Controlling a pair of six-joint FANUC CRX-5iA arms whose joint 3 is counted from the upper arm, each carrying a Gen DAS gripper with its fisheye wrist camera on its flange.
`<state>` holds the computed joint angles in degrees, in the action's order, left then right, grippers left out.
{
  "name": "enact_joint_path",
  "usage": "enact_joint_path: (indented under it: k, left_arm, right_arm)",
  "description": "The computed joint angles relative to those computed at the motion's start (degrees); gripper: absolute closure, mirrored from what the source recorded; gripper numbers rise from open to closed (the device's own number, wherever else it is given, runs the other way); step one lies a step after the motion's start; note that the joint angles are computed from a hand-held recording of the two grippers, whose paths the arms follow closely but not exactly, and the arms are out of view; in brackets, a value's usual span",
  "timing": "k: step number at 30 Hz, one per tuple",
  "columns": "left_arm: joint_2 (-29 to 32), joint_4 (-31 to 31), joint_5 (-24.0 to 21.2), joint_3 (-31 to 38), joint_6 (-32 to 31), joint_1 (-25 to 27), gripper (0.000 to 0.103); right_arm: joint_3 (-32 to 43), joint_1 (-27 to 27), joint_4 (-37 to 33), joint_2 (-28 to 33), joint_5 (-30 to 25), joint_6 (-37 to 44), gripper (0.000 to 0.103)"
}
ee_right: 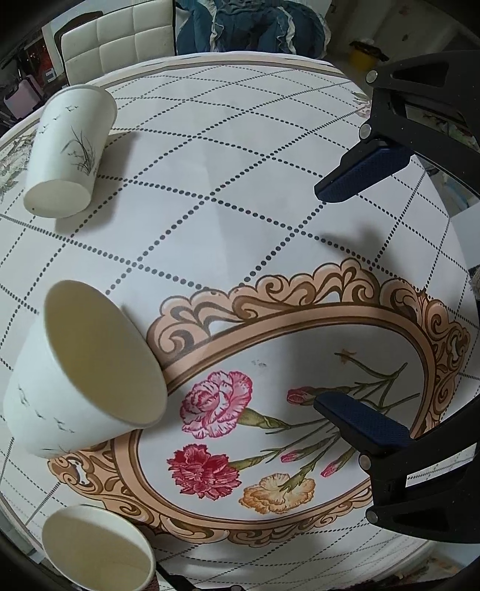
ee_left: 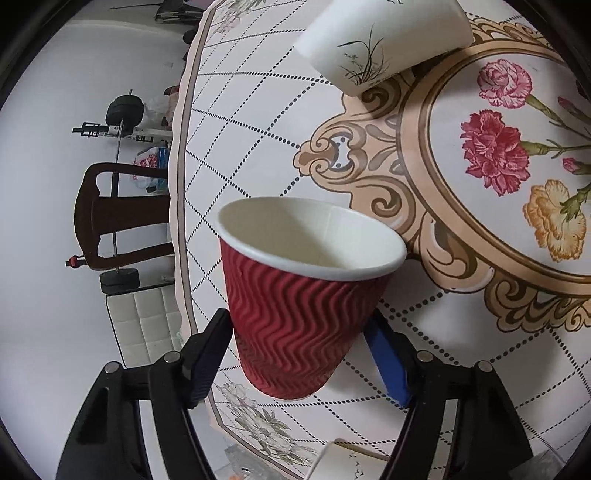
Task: Flip cup upright
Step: 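Reach the left tool to the red ribbed cup lying on its side and grasp it, then lift the red cup with the left tool and rotate it rim-up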
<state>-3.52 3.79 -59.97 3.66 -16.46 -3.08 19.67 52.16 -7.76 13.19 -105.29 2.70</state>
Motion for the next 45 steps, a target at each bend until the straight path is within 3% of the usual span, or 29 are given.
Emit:
enact_joint_path:
  k: [3,10,16,22,35,39,45]
  left_arm:
    - [0.19,-0.10,-0.58,0.80,1.42,0.24,0.032]
    - [1.52,-0.50,-5.15,5.86,8.64,0.74,0.032]
    - [2.70,-2.32,-14.19,12.73,20.81,0.81,0.032]
    - [2.78,-3.51,-26.83,18.53,36.24,1.62,0.032]
    - [-2.52,-6.47,-45.55,14.75,66.98,5.23,0.032]
    - [-2.98,-3.68,-50.41,11.70,77.91,7.73,0.032]
    - [-2.73,3.14,-53.12,6.03,89.96,10.77,0.032]
  right_arm:
    - [3.89,1.06,0.02,0.56,-3.74,-1.64,0.000]
    - [6.52,2.14,0.31,1.43,-5.38,-3.31,0.000]
    - [8.33,3.95,1.05,1.27,-7.25,-4.84,0.000]
    - [9.32,5.96,2.17,0.22,-9.30,-5.04,0.000]
    - [2.59,10.10,2.84,-5.68,-7.83,-1.20,0.000]
    - [-1.53,9.62,2.44,-8.35,-5.62,0.06,0.000]
    - [-5.64,9.51,1.75,-10.70,-3.60,0.93,0.000]
